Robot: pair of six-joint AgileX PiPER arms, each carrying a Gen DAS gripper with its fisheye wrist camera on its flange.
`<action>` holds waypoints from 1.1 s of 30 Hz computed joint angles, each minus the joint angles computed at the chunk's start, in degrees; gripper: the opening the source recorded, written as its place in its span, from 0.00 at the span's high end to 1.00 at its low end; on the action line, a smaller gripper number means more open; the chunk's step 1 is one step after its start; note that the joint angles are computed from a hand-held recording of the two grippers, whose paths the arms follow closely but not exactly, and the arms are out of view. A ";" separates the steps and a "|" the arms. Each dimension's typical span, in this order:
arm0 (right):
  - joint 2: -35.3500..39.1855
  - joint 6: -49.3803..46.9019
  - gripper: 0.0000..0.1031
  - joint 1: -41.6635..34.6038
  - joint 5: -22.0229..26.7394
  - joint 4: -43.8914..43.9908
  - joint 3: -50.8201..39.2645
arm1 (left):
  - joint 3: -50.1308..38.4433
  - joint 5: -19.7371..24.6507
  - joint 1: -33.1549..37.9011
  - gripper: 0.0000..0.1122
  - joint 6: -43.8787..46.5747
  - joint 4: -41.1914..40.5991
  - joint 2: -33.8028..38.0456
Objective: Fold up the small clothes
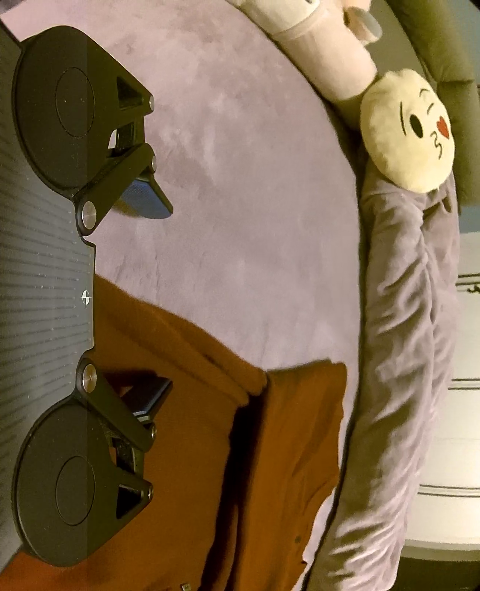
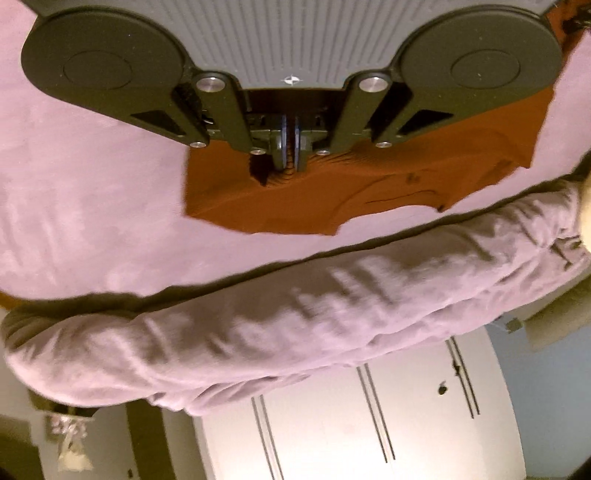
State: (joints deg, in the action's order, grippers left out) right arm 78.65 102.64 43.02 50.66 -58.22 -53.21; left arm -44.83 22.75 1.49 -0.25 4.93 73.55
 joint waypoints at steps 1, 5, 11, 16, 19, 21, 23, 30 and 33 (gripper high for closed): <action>-0.29 0.02 0.97 -0.35 -0.16 0.27 0.49 | -0.11 0.31 0.22 0.14 -0.13 -0.21 0.16; 0.20 -1.42 0.97 -2.11 -0.94 2.39 1.66 | -0.57 1.70 0.82 0.14 0.56 -1.29 0.14; -6.02 4.64 0.73 -6.98 -13.56 5.40 8.61 | 1.16 1.78 2.07 0.14 4.96 -2.39 -2.02; -6.53 4.35 0.64 -7.85 -17.78 6.93 10.33 | 1.63 3.47 1.88 0.14 2.24 -1.26 -3.29; -5.37 4.62 0.75 -7.09 -17.53 6.61 9.57 | 1.96 4.67 1.64 0.14 1.98 -1.22 -4.75; -4.95 3.15 0.93 -6.13 -15.98 7.00 8.56 | 2.21 4.87 1.42 0.14 1.45 -0.36 -5.59; -4.93 3.27 0.95 -3.50 -11.87 4.84 7.67 | 2.29 5.03 1.39 0.14 1.18 0.34 -6.29; -5.64 -0.38 1.00 -0.34 -0.29 9.56 6.96 | 2.08 7.09 3.39 0.14 3.16 -1.36 -7.88; -10.15 2.70 0.95 0.16 -1.80 10.28 9.64 | 2.64 7.80 3.36 0.14 2.71 -0.68 -9.08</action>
State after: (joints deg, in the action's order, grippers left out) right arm 68.51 105.34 43.18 48.86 -47.94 -43.57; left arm -42.19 30.55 4.85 2.47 4.26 64.47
